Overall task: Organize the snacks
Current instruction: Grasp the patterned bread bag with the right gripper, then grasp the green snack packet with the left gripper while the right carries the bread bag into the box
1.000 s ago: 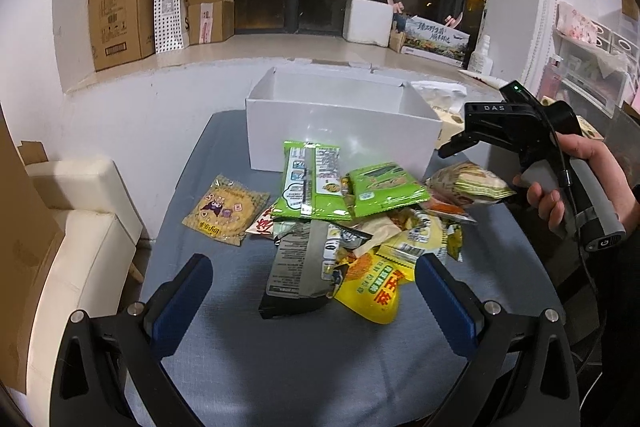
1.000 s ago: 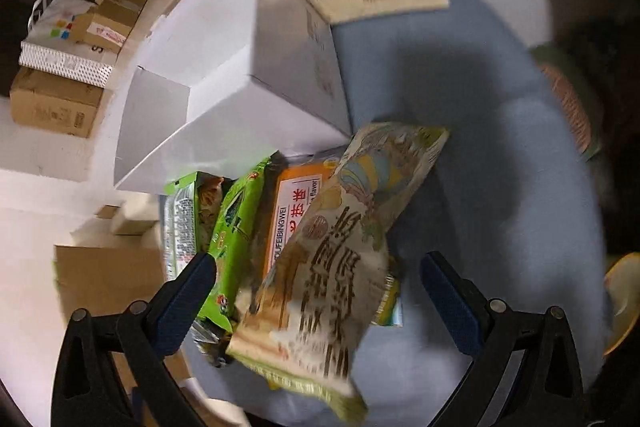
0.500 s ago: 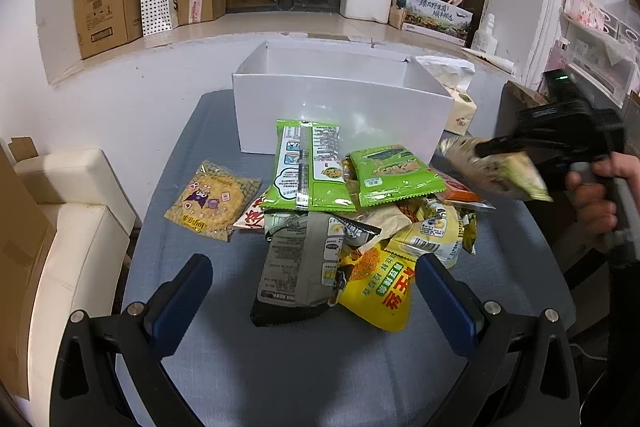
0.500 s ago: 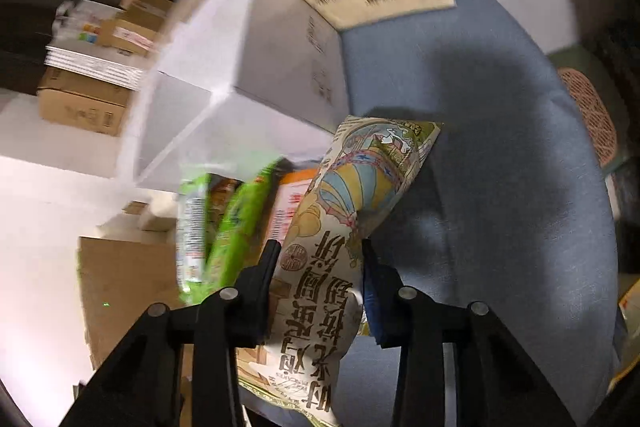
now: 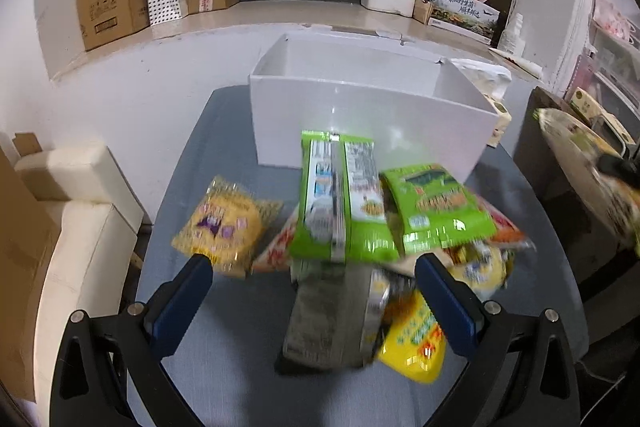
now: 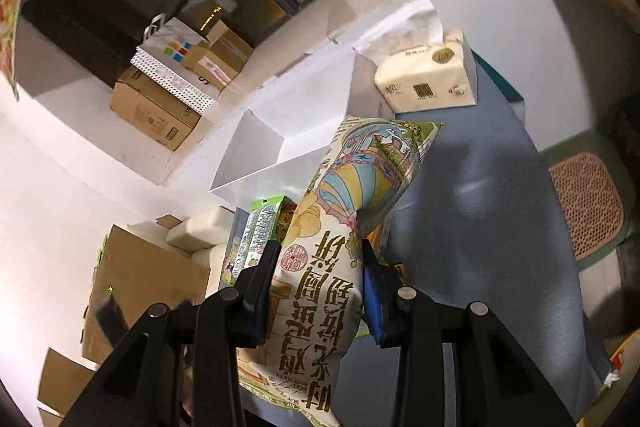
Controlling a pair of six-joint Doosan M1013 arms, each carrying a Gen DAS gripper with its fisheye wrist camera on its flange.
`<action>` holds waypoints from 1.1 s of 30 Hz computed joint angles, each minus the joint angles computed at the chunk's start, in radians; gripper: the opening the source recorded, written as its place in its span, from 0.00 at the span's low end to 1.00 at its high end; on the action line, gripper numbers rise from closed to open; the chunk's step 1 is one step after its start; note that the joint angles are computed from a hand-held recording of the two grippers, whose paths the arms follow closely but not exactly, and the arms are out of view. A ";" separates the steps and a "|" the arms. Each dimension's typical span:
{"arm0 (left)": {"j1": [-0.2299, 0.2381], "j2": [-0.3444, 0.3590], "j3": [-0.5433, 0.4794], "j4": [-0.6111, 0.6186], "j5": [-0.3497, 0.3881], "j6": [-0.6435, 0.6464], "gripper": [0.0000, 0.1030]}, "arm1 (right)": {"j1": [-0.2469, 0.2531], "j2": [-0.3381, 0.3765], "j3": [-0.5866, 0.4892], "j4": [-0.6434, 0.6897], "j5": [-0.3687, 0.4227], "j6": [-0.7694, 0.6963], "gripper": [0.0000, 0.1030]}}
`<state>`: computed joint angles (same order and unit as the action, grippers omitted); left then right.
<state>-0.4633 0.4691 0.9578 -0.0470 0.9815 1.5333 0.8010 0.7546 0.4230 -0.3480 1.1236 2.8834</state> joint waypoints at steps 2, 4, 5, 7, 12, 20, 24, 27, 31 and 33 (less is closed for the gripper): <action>-0.006 0.035 -0.059 0.010 0.029 0.004 1.00 | 0.010 -0.004 0.008 -0.011 0.006 -0.010 0.40; -0.010 0.066 -0.111 0.004 0.055 0.016 1.00 | 0.016 -0.012 0.027 0.000 -0.012 -0.019 0.40; -0.012 0.085 -0.143 -0.005 0.074 0.027 1.00 | 0.016 -0.025 0.055 0.009 -0.037 -0.009 0.40; -0.015 0.128 -0.212 -0.022 0.119 0.044 1.00 | 0.020 -0.032 0.077 0.011 -0.052 0.006 0.40; -0.030 0.229 -0.367 0.011 0.221 0.052 1.00 | 0.024 -0.053 0.126 0.001 -0.051 0.058 0.40; -0.043 0.327 -0.501 0.046 0.333 0.056 0.99 | 0.029 -0.070 0.155 -0.034 -0.026 0.075 0.40; -0.037 0.328 -0.493 0.066 0.333 0.041 0.65 | 0.025 -0.062 0.144 -0.011 -0.022 0.054 0.40; -0.012 0.305 -0.459 -0.033 0.305 0.035 0.64 | 0.022 -0.051 0.128 0.009 -0.020 0.037 0.40; 0.000 0.225 -0.345 -0.058 0.195 0.051 0.64 | 0.020 -0.032 0.097 0.023 -0.010 0.012 0.40; 0.007 0.188 -0.295 -0.091 0.148 0.068 0.64 | 0.019 -0.022 0.079 0.028 -0.005 -0.001 0.40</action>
